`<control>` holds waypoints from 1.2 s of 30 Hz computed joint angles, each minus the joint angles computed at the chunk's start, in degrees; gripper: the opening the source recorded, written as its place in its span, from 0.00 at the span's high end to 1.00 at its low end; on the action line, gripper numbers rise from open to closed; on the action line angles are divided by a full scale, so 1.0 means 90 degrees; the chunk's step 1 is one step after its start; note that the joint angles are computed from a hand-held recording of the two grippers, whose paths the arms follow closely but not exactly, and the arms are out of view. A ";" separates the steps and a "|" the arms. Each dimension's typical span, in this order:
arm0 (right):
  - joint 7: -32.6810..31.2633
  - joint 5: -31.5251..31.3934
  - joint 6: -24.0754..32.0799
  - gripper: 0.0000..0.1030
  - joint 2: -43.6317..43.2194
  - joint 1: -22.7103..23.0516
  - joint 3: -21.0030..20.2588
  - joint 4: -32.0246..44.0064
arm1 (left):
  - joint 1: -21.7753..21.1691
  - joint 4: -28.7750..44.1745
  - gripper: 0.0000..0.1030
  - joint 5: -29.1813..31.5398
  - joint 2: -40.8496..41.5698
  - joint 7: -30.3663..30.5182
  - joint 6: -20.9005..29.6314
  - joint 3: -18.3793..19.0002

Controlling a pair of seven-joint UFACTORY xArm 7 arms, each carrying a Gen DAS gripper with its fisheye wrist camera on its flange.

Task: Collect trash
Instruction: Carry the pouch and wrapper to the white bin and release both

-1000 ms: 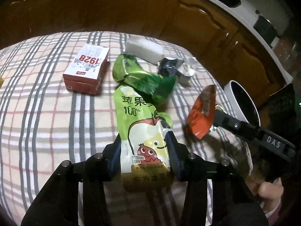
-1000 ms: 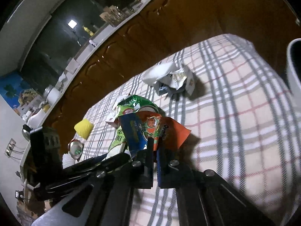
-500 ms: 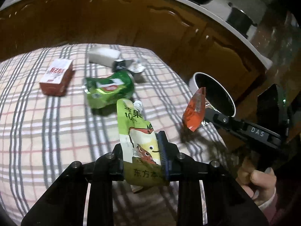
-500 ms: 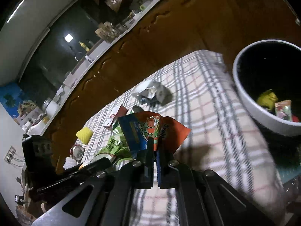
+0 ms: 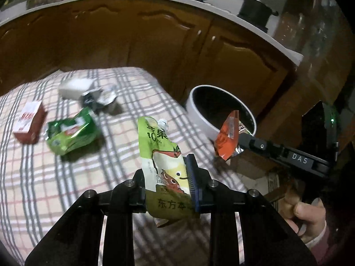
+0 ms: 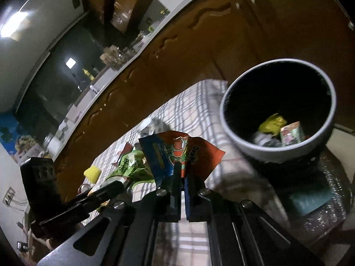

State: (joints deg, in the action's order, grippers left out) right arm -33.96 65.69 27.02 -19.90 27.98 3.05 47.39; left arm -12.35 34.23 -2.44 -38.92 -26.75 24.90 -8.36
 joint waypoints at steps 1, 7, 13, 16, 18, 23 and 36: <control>-0.0004 -0.0007 -0.0015 0.98 -0.0022 -0.0040 -0.0038 -0.0011 | -0.0026 0.0071 0.76 0.0006 0.0089 0.0031 -0.0048 -0.0005; -0.0041 -0.0057 -0.0072 0.98 -0.0098 -0.0276 -0.0245 -0.0055 | -0.0108 0.0735 0.76 0.0112 0.0882 0.0141 -0.0297 -0.0140; -0.0017 -0.0254 -0.0159 0.98 -0.0017 -0.0491 -0.0359 0.0036 | -0.0173 0.1386 0.76 0.0257 0.1664 0.0241 -0.0461 -0.0235; -0.0009 -0.0401 -0.0240 0.98 0.0100 -0.0583 -0.0407 0.0123 | -0.0167 0.1674 0.76 0.0385 0.1968 0.0220 -0.0486 -0.0300; 0.0023 -0.0486 -0.0278 0.98 0.0189 -0.0644 -0.0407 0.0195 | -0.0180 0.1933 0.76 0.0458 0.2229 0.0235 -0.0485 -0.0311; 0.0199 -0.0819 -0.0354 0.98 0.0464 -0.0794 -0.0365 0.0425 | -0.0284 0.2468 0.76 0.0512 0.2786 0.0346 -0.0417 -0.0267; 0.0526 -0.1464 -0.0241 0.98 0.1085 -0.1178 -0.0224 0.0888 | -0.0489 0.3501 0.76 0.0264 0.3849 0.0712 -0.0028 -0.0088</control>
